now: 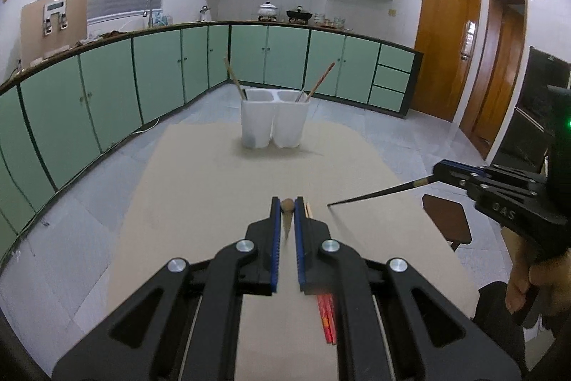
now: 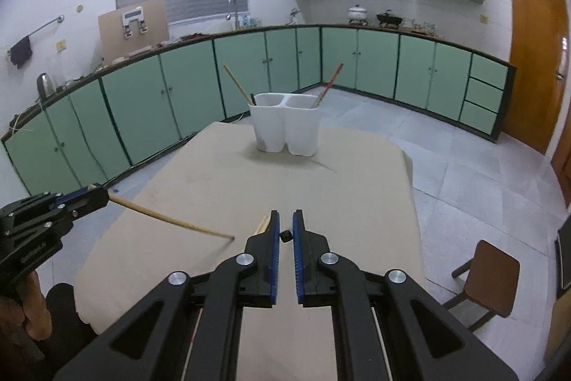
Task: Organize utensils
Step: 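Carry the black chopstick with the right tool while the left tool carries the wooden chopstick to the holder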
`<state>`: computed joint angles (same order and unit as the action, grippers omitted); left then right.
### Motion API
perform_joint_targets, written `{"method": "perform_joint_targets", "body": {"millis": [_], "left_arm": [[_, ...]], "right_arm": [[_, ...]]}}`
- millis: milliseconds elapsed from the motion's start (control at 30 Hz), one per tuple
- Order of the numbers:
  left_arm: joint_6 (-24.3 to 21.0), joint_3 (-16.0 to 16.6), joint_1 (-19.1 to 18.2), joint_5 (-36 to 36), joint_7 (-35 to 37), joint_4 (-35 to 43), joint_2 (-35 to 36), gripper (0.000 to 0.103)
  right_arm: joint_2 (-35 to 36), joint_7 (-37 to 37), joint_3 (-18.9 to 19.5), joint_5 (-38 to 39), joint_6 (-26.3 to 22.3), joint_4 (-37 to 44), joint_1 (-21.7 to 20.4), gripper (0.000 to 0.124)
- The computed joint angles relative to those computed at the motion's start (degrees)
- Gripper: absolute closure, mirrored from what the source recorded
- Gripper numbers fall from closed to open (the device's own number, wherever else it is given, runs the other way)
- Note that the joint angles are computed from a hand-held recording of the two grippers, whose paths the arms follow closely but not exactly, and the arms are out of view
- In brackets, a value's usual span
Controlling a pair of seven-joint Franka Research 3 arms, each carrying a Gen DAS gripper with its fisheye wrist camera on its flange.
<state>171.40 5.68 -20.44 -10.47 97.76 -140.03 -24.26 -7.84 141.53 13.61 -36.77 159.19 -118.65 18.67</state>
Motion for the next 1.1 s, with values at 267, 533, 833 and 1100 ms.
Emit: {"method": "perform_joint_targets", "body": {"millis": [267,533,833,1100], "left_arm": [[-7.0,1.4,-0.5,-6.4,6.7,9.4,4.7,0.097],[-13.2,-1.5,3.7,-11.4,12.1,16.3,8.3,0.097],[-18.3,-5.8,9.2,-11.8,14.3,22.2,11.1,0.097],[-18.0,-7.0,10.8,-14.1,14.2,21.3,10.9,0.097]], "right_arm": [[6.8,-19.9,-3.5,15.7,-7.1,12.1,3.5,0.117],[12.4,-30.5,-6.0,24.3,-17.2,24.9,5.5,0.117],[15.4,-35.6,-7.3,27.7,-25.1,33.5,6.9,0.119],[13.7,-38.4,-7.4,36.7,-16.7,26.2,5.5,0.119]]}}
